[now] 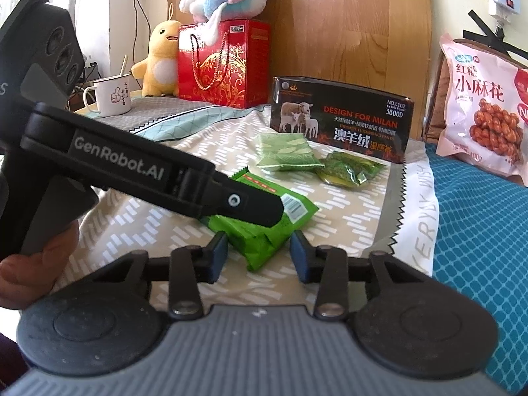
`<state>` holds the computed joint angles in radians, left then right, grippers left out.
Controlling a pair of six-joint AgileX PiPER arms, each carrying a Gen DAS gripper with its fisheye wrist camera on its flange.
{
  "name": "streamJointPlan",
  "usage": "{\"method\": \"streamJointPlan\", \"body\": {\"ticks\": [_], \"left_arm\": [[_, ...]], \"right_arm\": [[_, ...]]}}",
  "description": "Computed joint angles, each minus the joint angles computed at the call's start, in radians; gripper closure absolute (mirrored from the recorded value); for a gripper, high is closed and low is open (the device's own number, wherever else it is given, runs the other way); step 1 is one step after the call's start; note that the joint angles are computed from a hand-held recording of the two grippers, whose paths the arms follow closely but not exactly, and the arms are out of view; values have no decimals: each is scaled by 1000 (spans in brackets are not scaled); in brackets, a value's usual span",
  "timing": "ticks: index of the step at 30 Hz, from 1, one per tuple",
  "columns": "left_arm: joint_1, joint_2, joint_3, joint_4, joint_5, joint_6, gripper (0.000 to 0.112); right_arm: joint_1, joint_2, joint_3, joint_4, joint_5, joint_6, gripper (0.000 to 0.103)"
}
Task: Organize snacks
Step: 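Lift the green biscuit packet with the left tool toward the tin box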
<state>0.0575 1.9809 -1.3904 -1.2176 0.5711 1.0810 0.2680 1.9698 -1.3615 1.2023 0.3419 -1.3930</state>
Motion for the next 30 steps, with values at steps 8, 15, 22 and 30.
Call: {"method": "streamJointPlan", "body": {"ticks": [8, 15, 22, 30], "left_arm": [[1, 1, -1, 0, 1, 0, 37], [0, 0, 0, 0, 0, 0, 37], [-1, 1, 0, 0, -1, 0, 37], [-3, 2, -1, 3, -4, 2, 39]], "right_arm": [[0, -2, 2, 3, -1, -2, 60], [0, -2, 2, 3, 0, -2, 60], [-1, -2, 2, 4, 1, -4, 60], [-3, -3, 5, 23, -2, -22, 62]]}}
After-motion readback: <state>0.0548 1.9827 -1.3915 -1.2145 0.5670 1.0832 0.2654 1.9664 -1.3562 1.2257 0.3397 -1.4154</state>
